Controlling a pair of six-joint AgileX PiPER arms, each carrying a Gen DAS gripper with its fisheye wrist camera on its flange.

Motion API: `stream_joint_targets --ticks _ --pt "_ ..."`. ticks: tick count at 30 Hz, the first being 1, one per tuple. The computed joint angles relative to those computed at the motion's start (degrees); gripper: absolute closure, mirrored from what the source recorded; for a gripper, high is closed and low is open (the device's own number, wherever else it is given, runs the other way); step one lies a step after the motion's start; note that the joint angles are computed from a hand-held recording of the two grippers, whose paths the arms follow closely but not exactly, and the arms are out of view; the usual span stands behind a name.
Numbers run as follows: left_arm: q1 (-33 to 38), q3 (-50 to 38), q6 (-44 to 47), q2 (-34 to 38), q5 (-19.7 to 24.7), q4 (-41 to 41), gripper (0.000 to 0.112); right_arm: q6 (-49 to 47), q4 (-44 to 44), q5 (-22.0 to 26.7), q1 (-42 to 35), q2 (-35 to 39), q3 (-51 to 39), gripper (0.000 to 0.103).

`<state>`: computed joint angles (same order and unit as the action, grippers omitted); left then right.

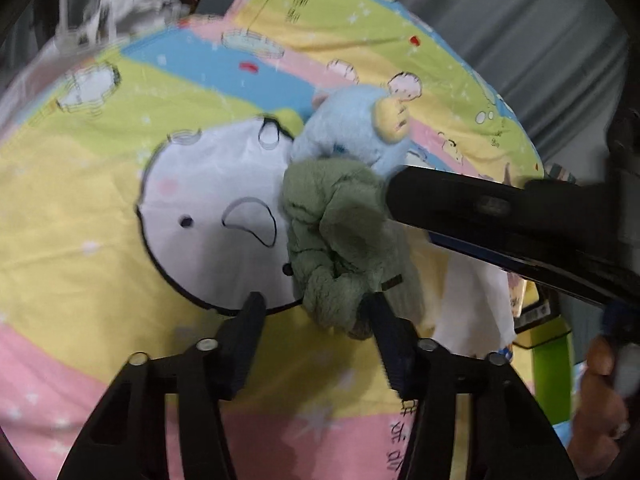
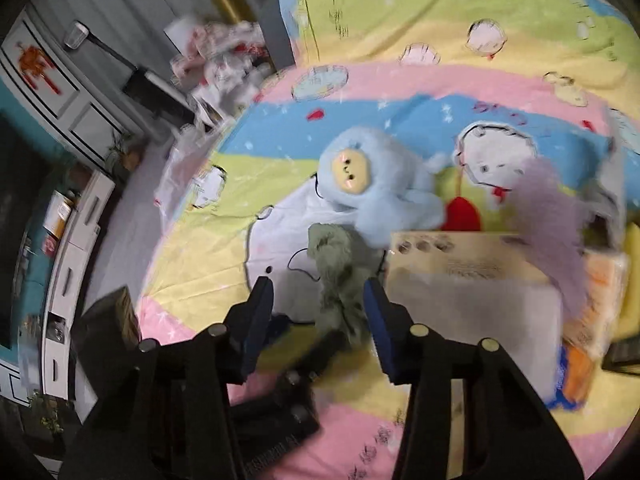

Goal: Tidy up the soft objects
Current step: 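Grasp the green cloth beside the blue plush toy with the left tool, then carry the green cloth with the left tool over the white box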

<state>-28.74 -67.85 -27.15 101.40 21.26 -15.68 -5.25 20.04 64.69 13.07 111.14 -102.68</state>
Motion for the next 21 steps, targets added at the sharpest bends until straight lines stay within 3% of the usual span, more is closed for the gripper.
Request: stream_joint_targets --ticks 3,4,5,6,7,12,21 --pt "1.53 0.11 8.51 1.3 -1.21 -9.64 0.072 1.76 -1.53 2.19 0.69 4.9 -4.93 0.063" --pt "1.98 0.09 11.54 1.65 -1.48 -12.88 0.076 1.86 -1.85 2.86 0.81 5.95 -5.82 0.071" --pt "2.32 -0.1 14.31 1.98 -1.35 -15.72 0.087 2.33 -3.26 3.3 1.29 7.08 -6.88 0.076" --pt "2.8 -0.46 17.82 2.6 -0.83 -19.54 0.095 2.9 -4.82 3.08 1.73 7.72 -7.19 0.088" --pt "2.96 -0.8 19.39 2.96 -0.49 -21.07 0.096 3.26 -5.02 2.44 1.61 7.77 -6.6 0.094" --pt "1.04 0.26 12.88 0.13 -2.75 -13.93 0.099 -1.86 4.42 -2.2 -2.38 3.52 0.99 0.099" --pt "-5.17 -2.29 -2.61 -8.48 -1.6 5.07 0.099 -11.56 19.74 -7.07 -12.05 -16.6 17.25 0.099"
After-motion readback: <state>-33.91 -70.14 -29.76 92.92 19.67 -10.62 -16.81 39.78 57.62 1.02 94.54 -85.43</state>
